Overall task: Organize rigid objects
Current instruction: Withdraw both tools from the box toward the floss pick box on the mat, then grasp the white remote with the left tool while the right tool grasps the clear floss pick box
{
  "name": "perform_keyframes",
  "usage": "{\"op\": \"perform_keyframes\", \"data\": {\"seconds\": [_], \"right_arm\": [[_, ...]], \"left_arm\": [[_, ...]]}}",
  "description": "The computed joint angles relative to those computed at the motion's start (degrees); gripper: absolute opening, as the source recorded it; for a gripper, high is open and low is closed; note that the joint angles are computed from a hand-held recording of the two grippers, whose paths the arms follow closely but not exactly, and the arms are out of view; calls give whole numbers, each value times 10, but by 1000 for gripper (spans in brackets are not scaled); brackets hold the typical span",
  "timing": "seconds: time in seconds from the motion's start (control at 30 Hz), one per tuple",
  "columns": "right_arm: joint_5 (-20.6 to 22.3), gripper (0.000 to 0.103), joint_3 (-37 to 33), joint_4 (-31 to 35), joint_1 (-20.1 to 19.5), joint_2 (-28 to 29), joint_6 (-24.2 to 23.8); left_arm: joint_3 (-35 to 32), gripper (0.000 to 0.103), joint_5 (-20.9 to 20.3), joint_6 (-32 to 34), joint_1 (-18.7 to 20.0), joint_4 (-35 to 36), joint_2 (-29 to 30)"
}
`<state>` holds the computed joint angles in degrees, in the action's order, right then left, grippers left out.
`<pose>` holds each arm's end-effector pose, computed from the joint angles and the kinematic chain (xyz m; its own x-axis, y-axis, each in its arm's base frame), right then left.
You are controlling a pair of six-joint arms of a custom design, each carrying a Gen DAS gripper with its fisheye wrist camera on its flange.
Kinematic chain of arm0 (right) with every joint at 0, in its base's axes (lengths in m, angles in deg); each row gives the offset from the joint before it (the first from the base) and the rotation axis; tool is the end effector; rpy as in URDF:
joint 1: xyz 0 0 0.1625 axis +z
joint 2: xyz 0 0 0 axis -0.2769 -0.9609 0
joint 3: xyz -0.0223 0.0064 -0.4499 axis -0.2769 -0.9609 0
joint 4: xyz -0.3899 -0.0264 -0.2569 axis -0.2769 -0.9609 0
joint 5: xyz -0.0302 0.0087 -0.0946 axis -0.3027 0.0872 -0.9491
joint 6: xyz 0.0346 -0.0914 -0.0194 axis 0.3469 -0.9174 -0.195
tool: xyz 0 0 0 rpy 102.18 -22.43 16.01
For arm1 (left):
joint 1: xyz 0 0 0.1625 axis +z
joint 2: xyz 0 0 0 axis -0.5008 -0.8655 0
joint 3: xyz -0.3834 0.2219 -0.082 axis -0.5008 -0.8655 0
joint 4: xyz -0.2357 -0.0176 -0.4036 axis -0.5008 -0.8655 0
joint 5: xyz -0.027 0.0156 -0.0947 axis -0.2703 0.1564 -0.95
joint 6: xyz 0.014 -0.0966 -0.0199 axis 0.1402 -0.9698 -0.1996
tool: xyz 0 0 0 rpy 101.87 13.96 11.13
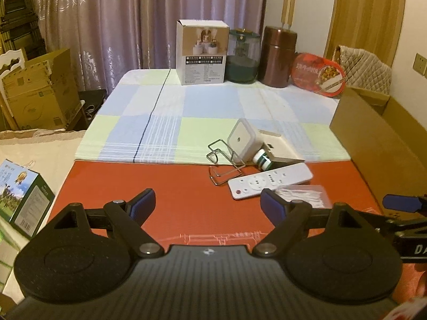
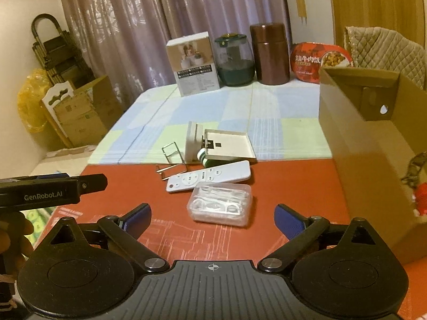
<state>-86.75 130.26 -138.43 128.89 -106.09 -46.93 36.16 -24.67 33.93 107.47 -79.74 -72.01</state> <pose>0.3744 -0.6935 -0.0679 -0.8468 -0.0714 0.5272 -0.4298 0.6756 -0.5990 0.0100 -0.7641 0.3499 -0.6972 0.3134 -0.6447 0.6574 0.6382 -0.4007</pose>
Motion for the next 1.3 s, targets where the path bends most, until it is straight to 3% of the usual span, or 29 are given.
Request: {"op": "perform_keyframes", "data": {"seconds": [0.33, 0.7, 0.93, 1.0, 1.03, 1.3], "right_arm": [[4, 97, -97, 27, -26, 70, -6], [-39, 100, -194, 77, -38, 133, -2], [-40, 99, -200, 77, -45, 135, 9], [-39, 94, -198, 77, -45, 133, 4], [-42, 86, -197, 76, -44, 133, -7], [-70, 85, -168, 66, -42, 112, -26]], "left_arm": [[-83, 83, -24, -13, 31, 46, 71], [-127, 83, -36, -9, 39, 76, 100], [-125, 83, -53, 4, 39, 93, 98], [-124, 83, -58, 11, 39, 96, 97], [-123, 83, -59, 14, 39, 98, 97], [-127, 81, -78, 73, 40, 127, 101]]}}
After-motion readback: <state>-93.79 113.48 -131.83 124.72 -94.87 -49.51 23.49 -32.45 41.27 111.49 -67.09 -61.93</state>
